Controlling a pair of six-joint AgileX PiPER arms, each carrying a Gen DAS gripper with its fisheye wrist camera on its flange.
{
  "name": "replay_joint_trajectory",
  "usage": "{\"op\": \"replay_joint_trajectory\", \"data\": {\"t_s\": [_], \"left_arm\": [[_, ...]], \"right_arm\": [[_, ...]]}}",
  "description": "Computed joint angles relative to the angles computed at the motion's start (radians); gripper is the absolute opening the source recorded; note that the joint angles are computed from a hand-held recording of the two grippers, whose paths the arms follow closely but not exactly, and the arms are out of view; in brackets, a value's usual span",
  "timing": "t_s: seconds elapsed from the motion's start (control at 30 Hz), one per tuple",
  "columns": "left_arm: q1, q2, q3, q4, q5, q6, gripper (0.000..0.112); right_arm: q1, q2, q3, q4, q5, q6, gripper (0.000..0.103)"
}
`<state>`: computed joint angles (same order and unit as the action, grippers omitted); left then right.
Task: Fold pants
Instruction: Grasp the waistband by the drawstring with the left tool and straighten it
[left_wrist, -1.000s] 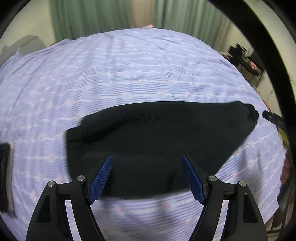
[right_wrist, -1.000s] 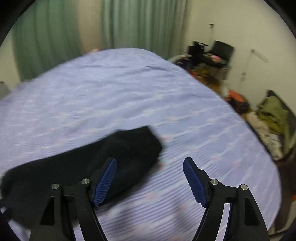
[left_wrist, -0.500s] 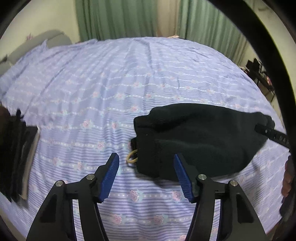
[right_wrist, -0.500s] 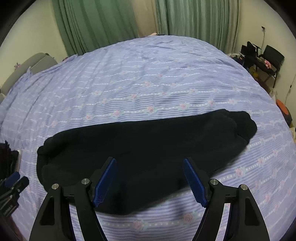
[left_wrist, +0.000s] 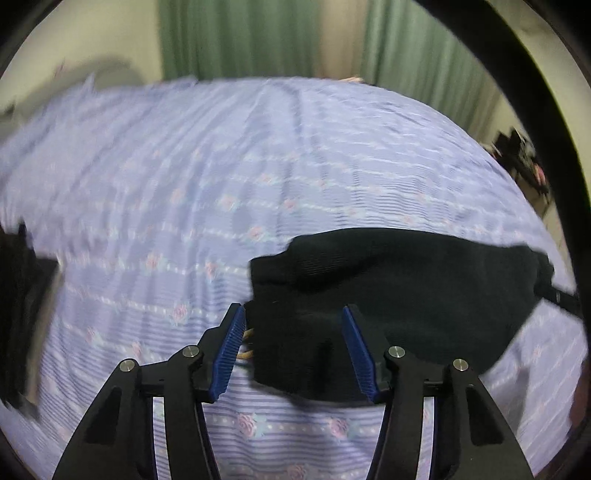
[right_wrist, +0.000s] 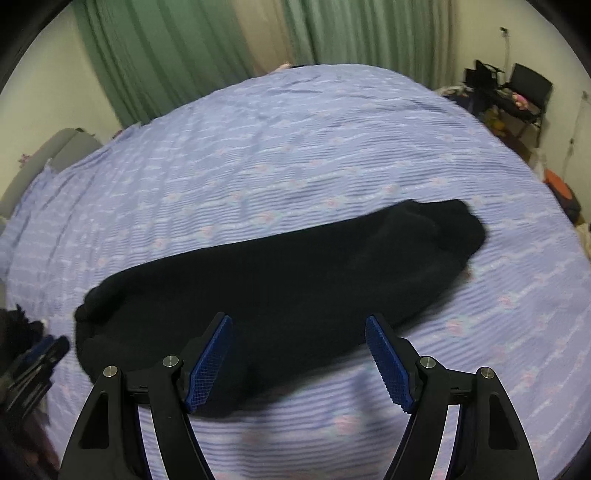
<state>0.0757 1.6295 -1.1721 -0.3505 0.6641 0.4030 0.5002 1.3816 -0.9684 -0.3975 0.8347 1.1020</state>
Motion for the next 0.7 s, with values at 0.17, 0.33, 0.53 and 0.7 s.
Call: {"op": "replay_joint_trajectory", "data": {"t_s": [0.17,0.33,0.53,0.7], "left_arm": [[0.151,0.201,-0.13,-0.288,0.193,0.084,0.043],[0.215,0.226,-0.154,-0.369,0.293,0.124,0.011],[0.249,0.186,-0.152,-0.312,0.391,0.139,0.01],[0.233,0.246,-0.197,-0.222,0.403,0.059,0.013]], "right_arm": [[0.075,0.114,-0.07,0.014,-0.063,0.044,0.075],[0.103,0.17,-0.111,0.045,-0.081,-0.004,0.075],[0.141,0.191,-0.104,0.105,-0.082,-0.061,0.075],[0.147,0.212,-0.069,0.154,-0.101,-0.089,0.075]]}}
